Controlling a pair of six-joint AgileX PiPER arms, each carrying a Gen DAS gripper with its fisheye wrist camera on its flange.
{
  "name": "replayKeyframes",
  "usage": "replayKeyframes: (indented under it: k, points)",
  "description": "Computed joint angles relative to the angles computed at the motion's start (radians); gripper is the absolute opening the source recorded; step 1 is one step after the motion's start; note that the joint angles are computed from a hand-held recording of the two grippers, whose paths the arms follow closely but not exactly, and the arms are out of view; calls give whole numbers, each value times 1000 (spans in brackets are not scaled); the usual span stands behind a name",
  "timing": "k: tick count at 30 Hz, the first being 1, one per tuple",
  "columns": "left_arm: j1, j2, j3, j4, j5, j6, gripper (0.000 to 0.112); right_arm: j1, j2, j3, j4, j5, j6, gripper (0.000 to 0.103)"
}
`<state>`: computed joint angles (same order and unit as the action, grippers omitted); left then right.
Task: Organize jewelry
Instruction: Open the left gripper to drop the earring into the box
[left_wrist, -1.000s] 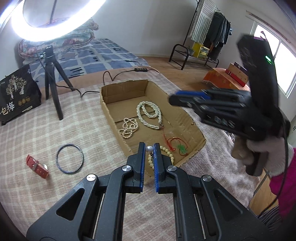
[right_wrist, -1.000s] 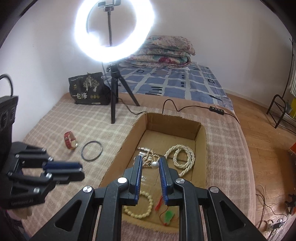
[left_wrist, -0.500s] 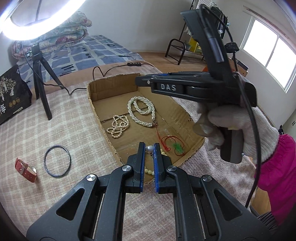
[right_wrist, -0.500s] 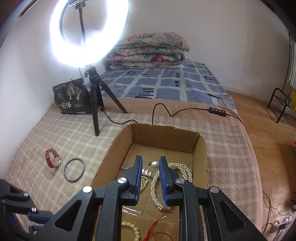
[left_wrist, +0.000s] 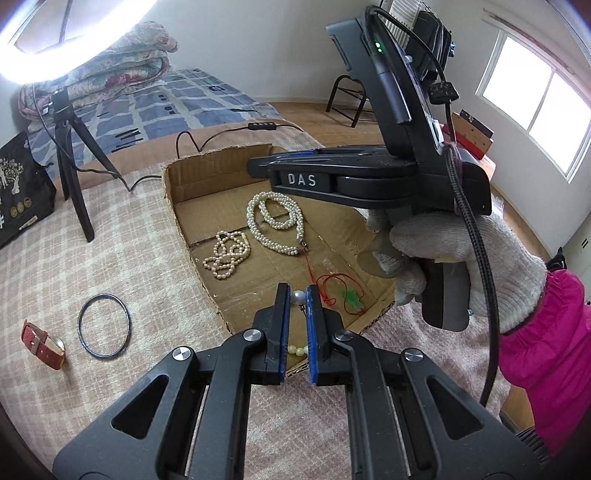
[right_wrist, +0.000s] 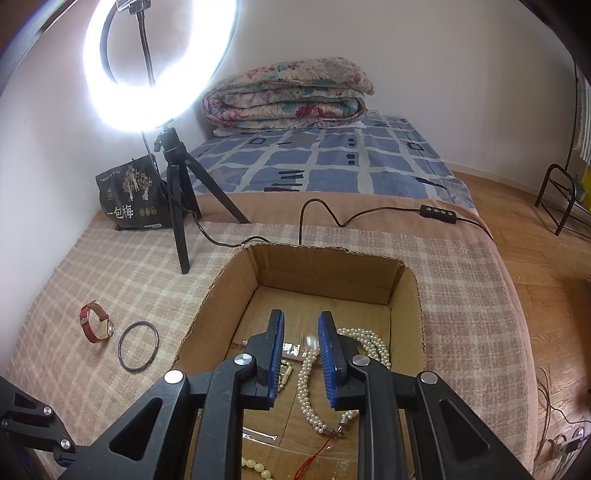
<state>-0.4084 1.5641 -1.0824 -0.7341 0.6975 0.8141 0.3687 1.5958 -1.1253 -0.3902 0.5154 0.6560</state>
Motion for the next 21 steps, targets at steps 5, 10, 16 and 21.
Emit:
replayKeyframes:
  k: [5,10,16,21]
  points:
    - [-12,-2,1,25,-9,-11,6,14,9,-8,-43,7,39,38]
    - [-14,-9,8,38,-24,-29,52,50,4,-13,-185,47,187,78]
    - [-12,-16,11,44,-40,-36,56,73,1,-29,-252,98,253,91]
    - [-12,-24,15,57,-46,-49,58,90,0,-39,-295,142,298,99]
